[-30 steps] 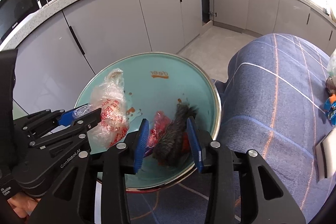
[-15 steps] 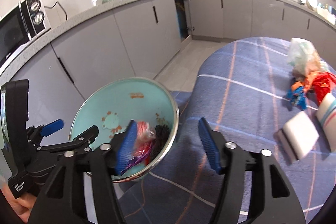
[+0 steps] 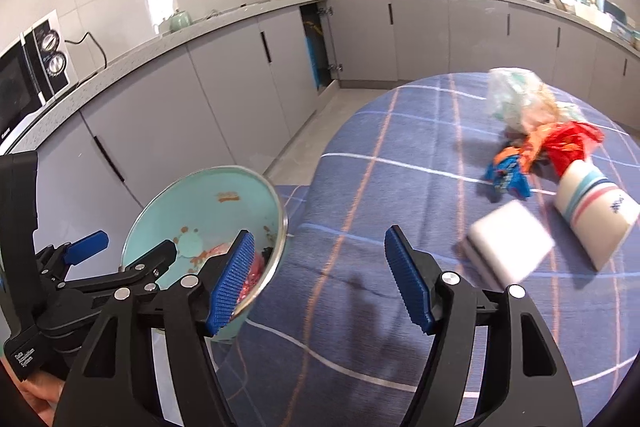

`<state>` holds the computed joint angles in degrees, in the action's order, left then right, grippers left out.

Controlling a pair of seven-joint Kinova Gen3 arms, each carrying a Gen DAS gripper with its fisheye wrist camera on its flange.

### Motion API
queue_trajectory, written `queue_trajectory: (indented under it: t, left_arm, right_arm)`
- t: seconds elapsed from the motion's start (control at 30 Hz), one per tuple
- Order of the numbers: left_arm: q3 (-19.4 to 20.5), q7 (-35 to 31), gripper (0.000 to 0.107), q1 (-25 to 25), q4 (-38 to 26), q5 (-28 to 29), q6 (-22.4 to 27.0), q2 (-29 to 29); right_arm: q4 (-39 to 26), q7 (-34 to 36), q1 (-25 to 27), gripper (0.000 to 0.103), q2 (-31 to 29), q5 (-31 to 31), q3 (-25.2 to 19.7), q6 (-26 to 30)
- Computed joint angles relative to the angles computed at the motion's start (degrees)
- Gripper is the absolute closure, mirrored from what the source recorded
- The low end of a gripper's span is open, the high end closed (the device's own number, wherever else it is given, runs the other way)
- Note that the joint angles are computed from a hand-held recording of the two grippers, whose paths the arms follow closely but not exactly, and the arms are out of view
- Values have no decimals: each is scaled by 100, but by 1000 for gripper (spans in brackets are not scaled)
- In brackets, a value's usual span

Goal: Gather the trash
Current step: 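Grasp the white sponge with the left tool while the right tool grasps the white paper cup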

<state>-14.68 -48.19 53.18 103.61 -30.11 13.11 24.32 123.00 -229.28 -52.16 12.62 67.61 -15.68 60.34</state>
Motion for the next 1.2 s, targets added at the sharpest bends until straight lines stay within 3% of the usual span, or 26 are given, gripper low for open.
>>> queue_trajectory:
  t: [0.5, 0.7, 0.87, 1.07, 1.2]
  left_arm:
    - [437, -179, 11, 351, -153, -53, 27, 49]
    - [667, -475, 11, 487, -259, 95, 3, 105]
    - [1017, -810, 12, 424, -472, 349, 93, 209]
    - [1069, -1158, 12, 641, -606, 471, -80, 290]
    - [1333, -1544, 12, 527, -792, 743, -79, 387]
  right_arm:
    - [630, -848, -413, 35, -434, -946, -445, 924]
    - [767, -1196, -750, 35, -471, -1584, -664, 1643]
    - [1028, -1576, -826, 35, -664, -2004, -777, 1774]
    - [1270, -1917, -925, 35, -849, -2436, -976, 1968]
    - [1407, -2016, -939, 34, -1036, -2701, -1082, 2080]
